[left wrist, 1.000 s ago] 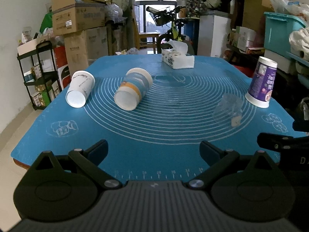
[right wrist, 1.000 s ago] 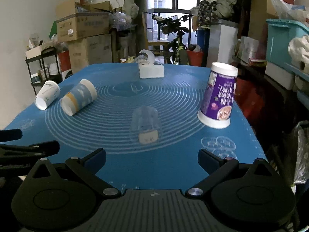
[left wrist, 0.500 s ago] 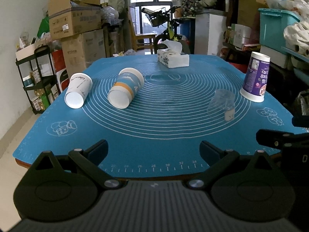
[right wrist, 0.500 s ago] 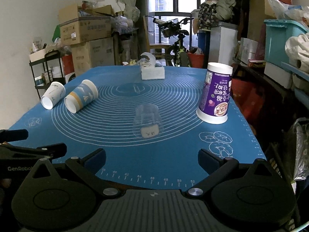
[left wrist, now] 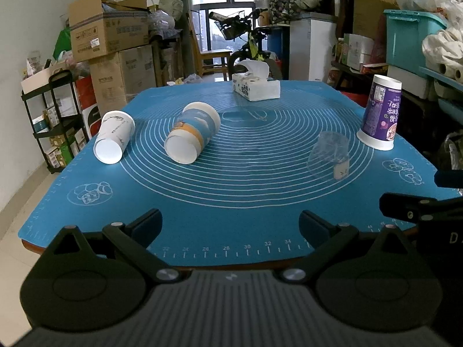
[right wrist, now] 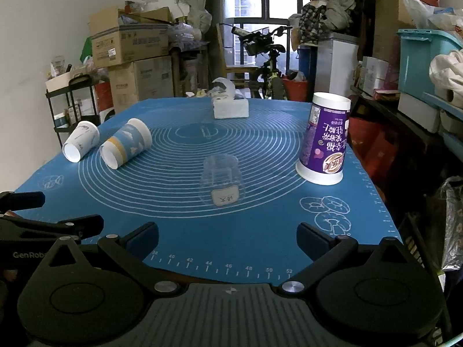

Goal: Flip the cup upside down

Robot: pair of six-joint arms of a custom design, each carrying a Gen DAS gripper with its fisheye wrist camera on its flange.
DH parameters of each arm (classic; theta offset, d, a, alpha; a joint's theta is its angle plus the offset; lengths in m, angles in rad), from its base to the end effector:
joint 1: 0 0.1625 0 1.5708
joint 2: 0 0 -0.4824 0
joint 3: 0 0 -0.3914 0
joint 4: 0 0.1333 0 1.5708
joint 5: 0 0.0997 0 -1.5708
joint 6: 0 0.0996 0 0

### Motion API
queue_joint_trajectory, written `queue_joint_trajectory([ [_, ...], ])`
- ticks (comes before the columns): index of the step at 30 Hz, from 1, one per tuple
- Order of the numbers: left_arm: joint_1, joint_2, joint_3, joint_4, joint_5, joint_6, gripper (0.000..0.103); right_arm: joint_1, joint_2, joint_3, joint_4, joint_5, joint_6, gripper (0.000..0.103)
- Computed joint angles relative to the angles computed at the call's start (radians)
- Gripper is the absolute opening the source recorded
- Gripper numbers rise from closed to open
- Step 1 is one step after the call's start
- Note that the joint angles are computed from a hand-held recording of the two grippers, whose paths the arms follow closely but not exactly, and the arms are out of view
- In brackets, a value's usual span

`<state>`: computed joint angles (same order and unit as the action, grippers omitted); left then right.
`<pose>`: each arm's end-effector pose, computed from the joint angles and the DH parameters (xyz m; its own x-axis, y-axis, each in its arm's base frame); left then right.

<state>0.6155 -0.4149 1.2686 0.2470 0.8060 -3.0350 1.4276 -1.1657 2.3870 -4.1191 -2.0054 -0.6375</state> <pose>-0.4077 -0.5360 -0.0473 -0.5914 0.4605 -0.6620 0.7953 0.4684 -0.3847 0.0282 -0.4445 0.3131 -0.6951 0.2868 0.6593 -0.4719 0.5097 -0.7193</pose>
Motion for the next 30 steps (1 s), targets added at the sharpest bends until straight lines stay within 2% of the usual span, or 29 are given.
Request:
queue_joint_trajectory([
  [30,0.0,0.004,-0.004,0.007,0.005,0.008,0.1,-0.003,0.004,0.001,-0.008,0.002,-0.012,0.101],
])
